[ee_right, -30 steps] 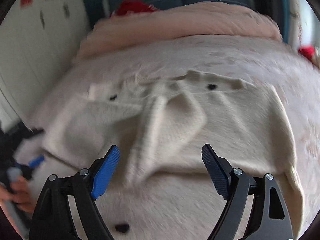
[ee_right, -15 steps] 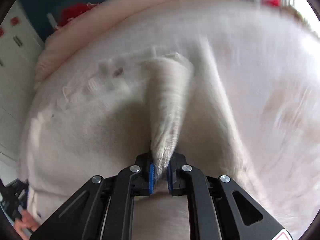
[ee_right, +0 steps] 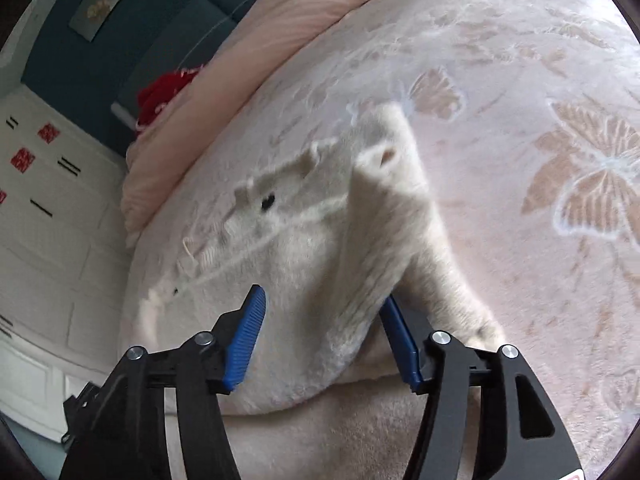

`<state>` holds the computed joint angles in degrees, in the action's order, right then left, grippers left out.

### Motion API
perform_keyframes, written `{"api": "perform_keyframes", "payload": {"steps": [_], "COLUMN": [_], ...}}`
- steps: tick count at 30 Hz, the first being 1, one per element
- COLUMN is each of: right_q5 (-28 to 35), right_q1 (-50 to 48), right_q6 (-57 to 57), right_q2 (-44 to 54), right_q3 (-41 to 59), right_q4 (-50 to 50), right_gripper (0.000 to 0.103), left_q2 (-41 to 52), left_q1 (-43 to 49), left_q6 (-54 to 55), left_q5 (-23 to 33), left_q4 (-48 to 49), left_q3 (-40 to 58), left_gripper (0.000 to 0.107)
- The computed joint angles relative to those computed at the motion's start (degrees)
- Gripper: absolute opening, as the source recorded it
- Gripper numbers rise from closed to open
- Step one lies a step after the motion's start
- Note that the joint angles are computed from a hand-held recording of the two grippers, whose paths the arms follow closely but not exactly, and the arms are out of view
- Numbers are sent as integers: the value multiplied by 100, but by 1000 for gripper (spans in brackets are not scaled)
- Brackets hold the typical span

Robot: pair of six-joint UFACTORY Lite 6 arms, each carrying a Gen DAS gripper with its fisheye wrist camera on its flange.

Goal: Fold small clothes

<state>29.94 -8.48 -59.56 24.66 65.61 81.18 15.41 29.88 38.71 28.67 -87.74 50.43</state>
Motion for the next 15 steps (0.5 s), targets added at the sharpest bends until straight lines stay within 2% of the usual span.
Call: {"api": "perform_keyframes", "payload": {"steps": [2, 4, 5, 7, 11, 12, 13, 14, 15], "right_q5": [-120, -345, -375, -487, -626, -628, -660, -704, -716], "right_q1": [50, 198, 234, 346, 335, 295, 262, 256, 275], "right_q6": [196, 430, 509, 760, 868, 827, 821, 819, 895], "right_q2": [-14, 33, 78, 200, 108, 73, 55, 75, 188], "right_q3": [115, 244, 294, 394, 222, 173, 144, 158, 284], "right_q4": [-357, -731, -836, -1055, -1252, -1222, -1215, -1190, -1242], "right_gripper": [58, 58, 58, 58, 58, 58, 57, 54, 44], "left_q2": [-819, -1412, -1378, -801, 449, 633, 681, 689, 650], "left_q1": [304, 291, 231, 127, -51, -47, -30, 42, 77], "left_q6": [-480, -461, -358, -280, 375, 494, 574, 858, 945], "left_q5": [351, 176, 236, 478, 743, 666, 499, 352, 144], "left_q4": [385, 583, 539, 499, -594, -747, -889, -1170, -1210], "left_q3": [-333, -740, -820, -613, -91, 74, 155, 230, 312], "left_gripper": [64, 65, 65, 65, 64, 61, 52, 38, 29]}}
